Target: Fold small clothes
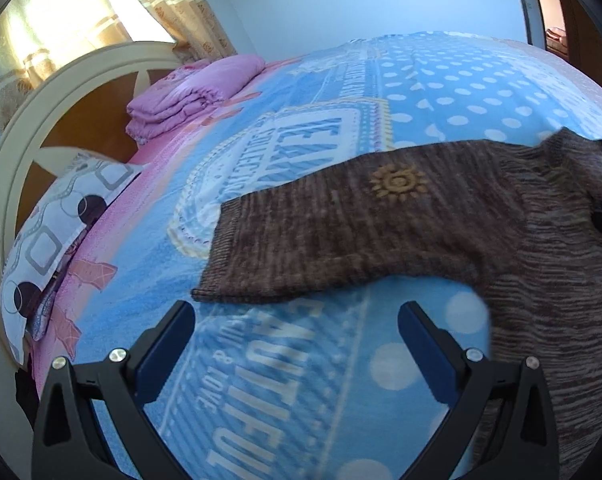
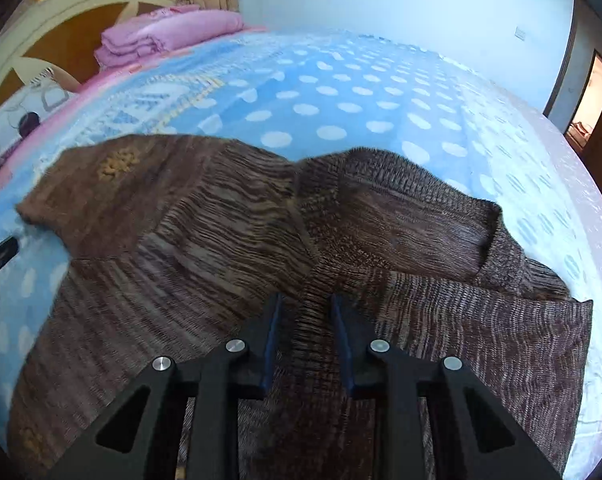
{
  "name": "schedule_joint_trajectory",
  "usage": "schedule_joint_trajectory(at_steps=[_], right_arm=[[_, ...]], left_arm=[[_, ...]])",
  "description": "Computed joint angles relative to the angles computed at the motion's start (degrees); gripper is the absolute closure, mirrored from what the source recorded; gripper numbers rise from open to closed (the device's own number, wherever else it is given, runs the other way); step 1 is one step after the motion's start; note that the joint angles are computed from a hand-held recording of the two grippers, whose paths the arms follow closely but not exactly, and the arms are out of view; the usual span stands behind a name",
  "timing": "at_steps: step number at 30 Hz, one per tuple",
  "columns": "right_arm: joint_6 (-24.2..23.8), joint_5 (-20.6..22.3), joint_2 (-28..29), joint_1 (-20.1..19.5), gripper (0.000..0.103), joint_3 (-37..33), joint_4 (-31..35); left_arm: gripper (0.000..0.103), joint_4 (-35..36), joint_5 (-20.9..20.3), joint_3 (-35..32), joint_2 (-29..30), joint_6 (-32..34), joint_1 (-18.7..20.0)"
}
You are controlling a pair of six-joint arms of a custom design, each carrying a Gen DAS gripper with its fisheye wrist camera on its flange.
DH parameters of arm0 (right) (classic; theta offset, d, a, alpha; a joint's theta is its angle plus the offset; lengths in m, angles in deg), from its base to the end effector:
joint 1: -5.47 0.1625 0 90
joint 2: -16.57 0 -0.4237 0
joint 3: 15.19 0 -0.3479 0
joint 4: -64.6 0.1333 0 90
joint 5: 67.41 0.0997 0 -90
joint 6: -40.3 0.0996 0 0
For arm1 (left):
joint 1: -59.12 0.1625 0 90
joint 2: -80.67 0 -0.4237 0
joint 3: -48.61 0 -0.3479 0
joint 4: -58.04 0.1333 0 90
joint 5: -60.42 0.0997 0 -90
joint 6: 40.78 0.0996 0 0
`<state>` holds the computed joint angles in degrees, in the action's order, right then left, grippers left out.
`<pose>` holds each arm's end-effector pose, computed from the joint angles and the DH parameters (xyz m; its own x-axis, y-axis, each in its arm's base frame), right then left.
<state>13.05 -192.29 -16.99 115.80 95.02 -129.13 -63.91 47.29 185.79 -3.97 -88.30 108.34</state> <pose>0.2659 -0.4980 0.0309 -0.6226 -0.4186 0.6611 -0.6686 0.7235 -0.1716 -0.0454 -0.4053 0.2519 -0.4160 -0.2474 -0.8750 0.4510 0.7794 -0.4349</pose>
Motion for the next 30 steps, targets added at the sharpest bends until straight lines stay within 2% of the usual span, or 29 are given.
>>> schedule_joint_trajectory(at_steps=[2,3,6,10,11,13,15,17,18,19,21,23,26,29,30], right_arm=[[-0.9,1.1,-2.6,0.5,0.076,3.7,-2.9],[-1.3,1.0,-3.7,0.8,0.072,5.4,-4.1],[-2.4,-1.9,-6.0,1.4,0.064,10.3,-8.4],[-0.3,-6.2,-6.0,-0.4,0.064,11.9,-7.9],[-0.5,-6.9,-5.6,-1.4,0.063,12.5,-7.7],[-1.7,-4.6,-5.9,-2.4,0.060,13.8,-10.8],[1.1,-4.5,-7.7,-2.0,0.059,14.3,-8.1],[3.4,-2.8,-10.1,-1.7,0.059,15.7,-6.5],[3.7,-1.5,-11.5,-1.5,0.058,17.3,-6.7],[3.5,-0.9,-12.7,-1.4,0.057,18.7,-7.1],[3.1,-0.3,-14.1,-0.9,0.056,21.3,-8.3],[2.7,0.5,-15.4,-0.7,0.055,24.2,-10.0],[2.1,2.1,-16.8,-1.5,0.052,27.9,-12.7],[2.5,2.9,-17.3,-2.1,0.052,29.8,-15.2],[2.7,3.5,-17.6,-2.4,0.052,30.3,-15.9]], left_arm=[[0.000,1.2,1.8,-0.9,-1.4,-0.8,3.1],[0.000,-1.1,2.0,-1.0,-2.0,1.1,4.6],[0.000,-10.3,1.8,-2.2,-3.0,8.2,10.3],[0.000,-23.8,-1.2,-3.7,-3.0,17.3,15.4],[0.000,-26.1,-2.3,-4.0,-2.9,18.7,15.9],[0.000,-28.9,-5.0,-5.0,-2.5,20.3,17.0],[0.000,-30.5,-8.3,-6.1,-1.9,20.8,18.0],[0.004,-30.3,-9.9,-7.0,-1.0,20.4,18.4],[0.009,-30.3,-10.8,-7.7,-0.3,20.2,18.9],[0.015,-29.9,-11.2,-8.1,0.3,19.9,19.0],[0.016,-28.8,-12.1,-9.6,1.8,19.5,19.7],[0.017,-32.0,-11.5,-9.7,3.0,20.2,19.7],[0.018,-35.2,-12.8,-10.2,4.4,22.1,20.2],[0.032,-42.2,-13.7,-9.6,5.8,25.5,20.4],[0.046,-43.6,-14.8,-9.5,5.9,26.9,20.2]])
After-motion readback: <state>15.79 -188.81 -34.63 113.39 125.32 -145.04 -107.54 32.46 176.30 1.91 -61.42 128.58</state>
